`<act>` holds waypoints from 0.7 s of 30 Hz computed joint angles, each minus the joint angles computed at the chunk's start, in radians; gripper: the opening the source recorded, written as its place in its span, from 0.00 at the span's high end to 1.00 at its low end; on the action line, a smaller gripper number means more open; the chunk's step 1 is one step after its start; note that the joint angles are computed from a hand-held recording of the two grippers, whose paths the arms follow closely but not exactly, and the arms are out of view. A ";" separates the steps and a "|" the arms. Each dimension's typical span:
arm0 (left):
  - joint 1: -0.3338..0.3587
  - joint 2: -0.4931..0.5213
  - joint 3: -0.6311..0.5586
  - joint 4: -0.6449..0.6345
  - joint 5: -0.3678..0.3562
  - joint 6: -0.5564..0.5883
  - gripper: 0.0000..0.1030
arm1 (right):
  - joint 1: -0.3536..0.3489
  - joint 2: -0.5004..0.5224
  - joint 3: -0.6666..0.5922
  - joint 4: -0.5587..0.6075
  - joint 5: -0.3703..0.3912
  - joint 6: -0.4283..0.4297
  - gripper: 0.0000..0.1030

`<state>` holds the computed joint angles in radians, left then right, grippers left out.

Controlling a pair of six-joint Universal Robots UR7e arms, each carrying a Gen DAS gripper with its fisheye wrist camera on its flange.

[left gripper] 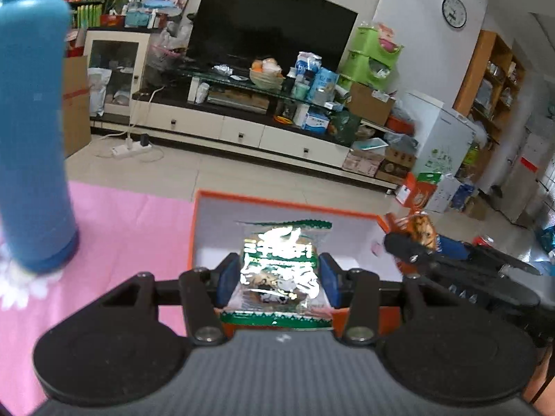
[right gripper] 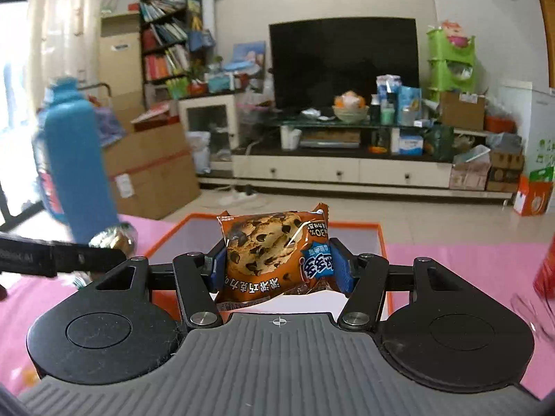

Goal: Organize snacks
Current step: 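Carry both held packets over the open orange box with both tools, then open both tools to drop the packets into the orange box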

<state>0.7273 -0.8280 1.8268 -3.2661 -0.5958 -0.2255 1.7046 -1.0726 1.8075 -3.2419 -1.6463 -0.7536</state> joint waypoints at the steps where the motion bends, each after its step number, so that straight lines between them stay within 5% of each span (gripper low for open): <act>1: 0.024 0.018 -0.037 0.012 -0.008 0.017 0.55 | 0.000 0.043 -0.047 0.008 -0.003 -0.009 0.55; 7: 0.118 0.057 -0.136 0.071 -0.087 0.018 0.41 | -0.003 0.214 -0.265 0.138 -0.065 0.007 0.46; 9: 0.113 0.058 -0.119 0.023 -0.074 0.040 0.38 | -0.015 0.211 -0.260 0.144 -0.041 0.008 0.33; 11: 0.096 0.051 -0.103 0.020 -0.051 0.040 0.38 | -0.025 0.196 -0.237 0.118 -0.022 0.010 0.21; 17: -0.001 -0.021 0.047 -0.045 0.007 0.051 0.32 | -0.025 0.066 -0.130 0.155 0.047 0.091 0.07; 21: -0.089 -0.093 0.219 -0.014 0.079 -0.046 0.30 | -0.030 -0.056 0.026 0.114 0.066 0.087 0.06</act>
